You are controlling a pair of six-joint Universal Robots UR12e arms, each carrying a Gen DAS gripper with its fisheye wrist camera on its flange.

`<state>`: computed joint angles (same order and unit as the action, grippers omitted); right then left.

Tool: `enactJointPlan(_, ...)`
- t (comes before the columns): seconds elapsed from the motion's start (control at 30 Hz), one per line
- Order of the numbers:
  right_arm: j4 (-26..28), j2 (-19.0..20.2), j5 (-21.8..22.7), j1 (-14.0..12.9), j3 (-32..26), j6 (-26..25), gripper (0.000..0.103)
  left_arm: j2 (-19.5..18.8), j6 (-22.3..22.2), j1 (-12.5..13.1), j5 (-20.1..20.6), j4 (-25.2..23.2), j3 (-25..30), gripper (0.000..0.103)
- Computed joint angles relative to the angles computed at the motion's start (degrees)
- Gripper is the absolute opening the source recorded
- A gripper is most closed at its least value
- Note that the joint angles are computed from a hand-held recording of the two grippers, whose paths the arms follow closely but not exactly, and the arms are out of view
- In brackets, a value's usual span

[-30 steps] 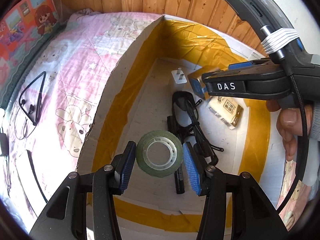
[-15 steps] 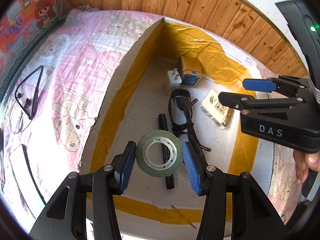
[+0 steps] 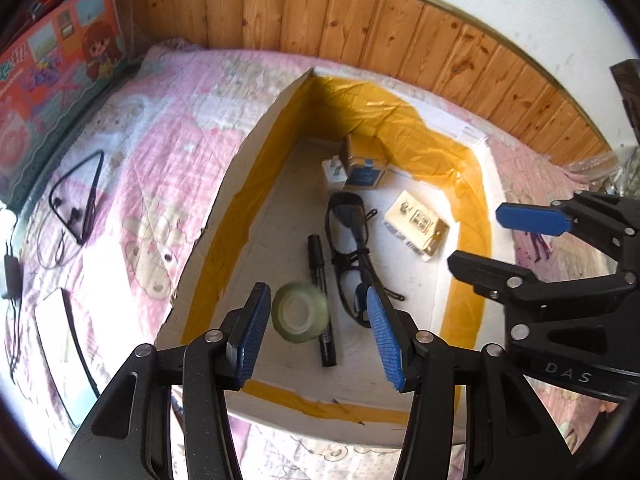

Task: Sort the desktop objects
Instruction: 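Raise both open tools out of the box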

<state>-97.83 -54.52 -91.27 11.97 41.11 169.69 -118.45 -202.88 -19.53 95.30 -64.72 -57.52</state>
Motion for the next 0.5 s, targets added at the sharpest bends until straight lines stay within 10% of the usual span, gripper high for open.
enactJointPlan(0.5, -4.8, -6.2, 1.1, -0.1, 9.1, -3.0, 0.060, 1.3, -1.4, -1.8, 1.9, -2.3, -1.1, 0.056)
